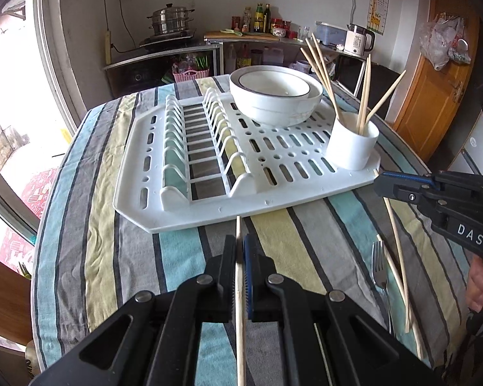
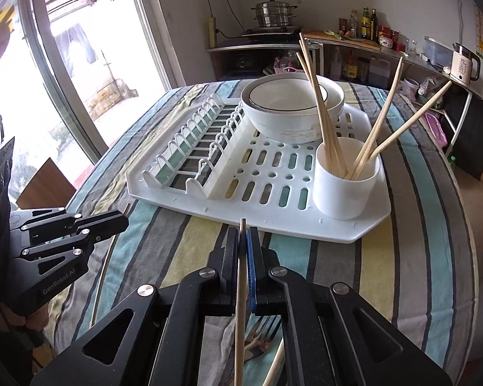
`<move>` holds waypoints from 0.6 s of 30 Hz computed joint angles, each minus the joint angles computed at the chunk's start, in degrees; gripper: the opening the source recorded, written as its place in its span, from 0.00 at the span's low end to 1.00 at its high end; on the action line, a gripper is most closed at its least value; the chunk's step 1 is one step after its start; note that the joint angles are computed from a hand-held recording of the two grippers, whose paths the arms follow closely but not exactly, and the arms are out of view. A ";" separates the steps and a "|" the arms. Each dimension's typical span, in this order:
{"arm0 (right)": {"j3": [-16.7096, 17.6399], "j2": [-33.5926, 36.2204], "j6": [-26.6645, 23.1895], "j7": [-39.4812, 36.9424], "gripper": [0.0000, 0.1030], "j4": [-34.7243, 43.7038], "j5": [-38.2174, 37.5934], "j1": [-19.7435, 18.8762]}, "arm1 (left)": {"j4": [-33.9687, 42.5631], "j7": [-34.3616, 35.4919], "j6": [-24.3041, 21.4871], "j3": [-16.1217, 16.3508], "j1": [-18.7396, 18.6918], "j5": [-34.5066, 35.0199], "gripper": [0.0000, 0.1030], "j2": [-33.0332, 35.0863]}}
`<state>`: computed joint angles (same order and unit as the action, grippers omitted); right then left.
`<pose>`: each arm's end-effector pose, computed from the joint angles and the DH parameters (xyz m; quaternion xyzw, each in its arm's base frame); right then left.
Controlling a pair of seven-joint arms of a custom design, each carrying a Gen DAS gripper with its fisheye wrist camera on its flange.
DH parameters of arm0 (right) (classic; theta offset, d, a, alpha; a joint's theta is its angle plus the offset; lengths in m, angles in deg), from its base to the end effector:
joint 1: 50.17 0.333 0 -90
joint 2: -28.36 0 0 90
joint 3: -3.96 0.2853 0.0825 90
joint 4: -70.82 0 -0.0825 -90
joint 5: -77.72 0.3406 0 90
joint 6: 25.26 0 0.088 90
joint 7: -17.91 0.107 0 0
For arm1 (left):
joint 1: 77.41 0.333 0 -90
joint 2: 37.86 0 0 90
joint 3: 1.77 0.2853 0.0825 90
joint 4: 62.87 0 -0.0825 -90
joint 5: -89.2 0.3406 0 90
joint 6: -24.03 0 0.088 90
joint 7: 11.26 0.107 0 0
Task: Organize utensils
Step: 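Lift the chopsticks with both tools and carry them toward the white cup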
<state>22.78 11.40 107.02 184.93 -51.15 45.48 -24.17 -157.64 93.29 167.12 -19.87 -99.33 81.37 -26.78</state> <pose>0.3356 0.3400 0.5625 -0.5681 0.7416 -0.2190 0.2818 0.4851 -0.3843 0.5568 -0.3347 0.8817 -0.3169 0.1010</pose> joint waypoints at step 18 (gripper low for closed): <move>7.46 -13.42 -2.95 5.75 0.05 -5.28 -3.84 -0.88 | -17.48 13.68 9.84 2.82 0.56 -22.35 0.05 -17.43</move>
